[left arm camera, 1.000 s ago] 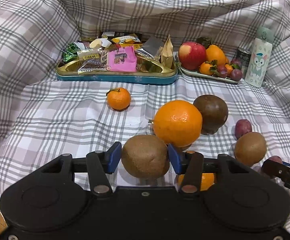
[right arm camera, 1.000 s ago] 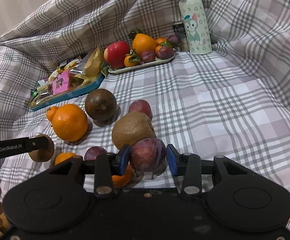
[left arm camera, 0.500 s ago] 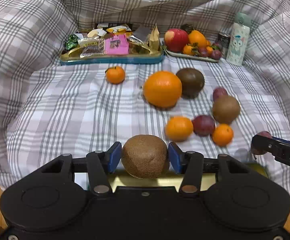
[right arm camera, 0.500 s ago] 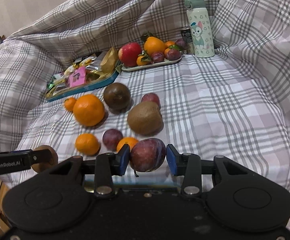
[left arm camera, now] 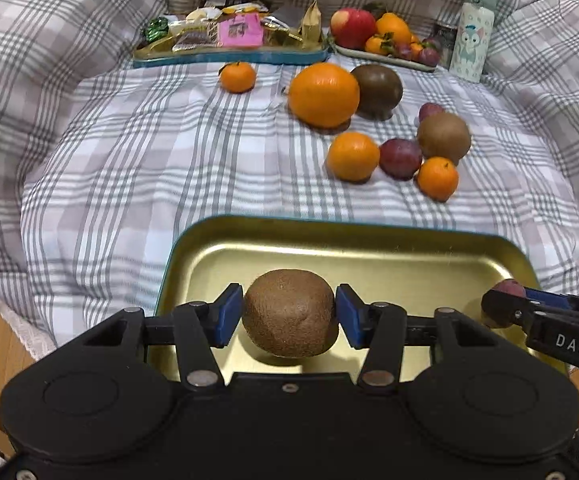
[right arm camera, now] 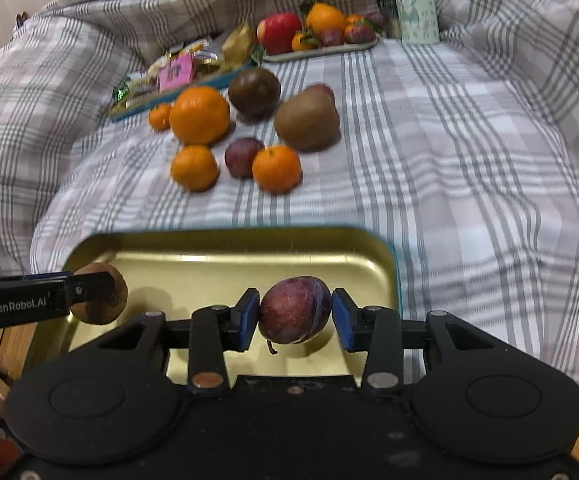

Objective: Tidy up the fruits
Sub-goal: 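Carry the kiwi over the tray while the right tool drops the plum in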

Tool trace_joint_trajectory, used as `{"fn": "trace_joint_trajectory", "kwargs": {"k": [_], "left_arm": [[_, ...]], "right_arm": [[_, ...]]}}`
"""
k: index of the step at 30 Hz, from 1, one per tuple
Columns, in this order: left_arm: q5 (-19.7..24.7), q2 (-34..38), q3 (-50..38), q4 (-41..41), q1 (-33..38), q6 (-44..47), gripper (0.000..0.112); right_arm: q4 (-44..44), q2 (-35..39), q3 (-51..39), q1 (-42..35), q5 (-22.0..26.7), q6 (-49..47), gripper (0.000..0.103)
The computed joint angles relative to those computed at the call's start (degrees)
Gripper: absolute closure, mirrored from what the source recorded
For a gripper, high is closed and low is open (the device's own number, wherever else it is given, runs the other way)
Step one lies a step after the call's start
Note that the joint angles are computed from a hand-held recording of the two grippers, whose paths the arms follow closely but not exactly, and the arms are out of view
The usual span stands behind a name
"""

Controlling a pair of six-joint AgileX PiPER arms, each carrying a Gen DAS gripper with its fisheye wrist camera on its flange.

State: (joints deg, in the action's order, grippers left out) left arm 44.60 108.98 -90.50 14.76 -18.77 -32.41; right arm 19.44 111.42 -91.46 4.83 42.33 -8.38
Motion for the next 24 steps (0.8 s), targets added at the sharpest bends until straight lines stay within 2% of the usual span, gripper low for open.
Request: {"fn": "trace_joint_trajectory", "kwargs": {"k": [24], "left_arm": [[-0.51, -2.7, 4.96, 0.79, -0.98, -2.74, 0.055]], "right_arm": [[-3.21, -0.59, 1.3, 1.28, 1.34, 1.15, 0.061]]}}
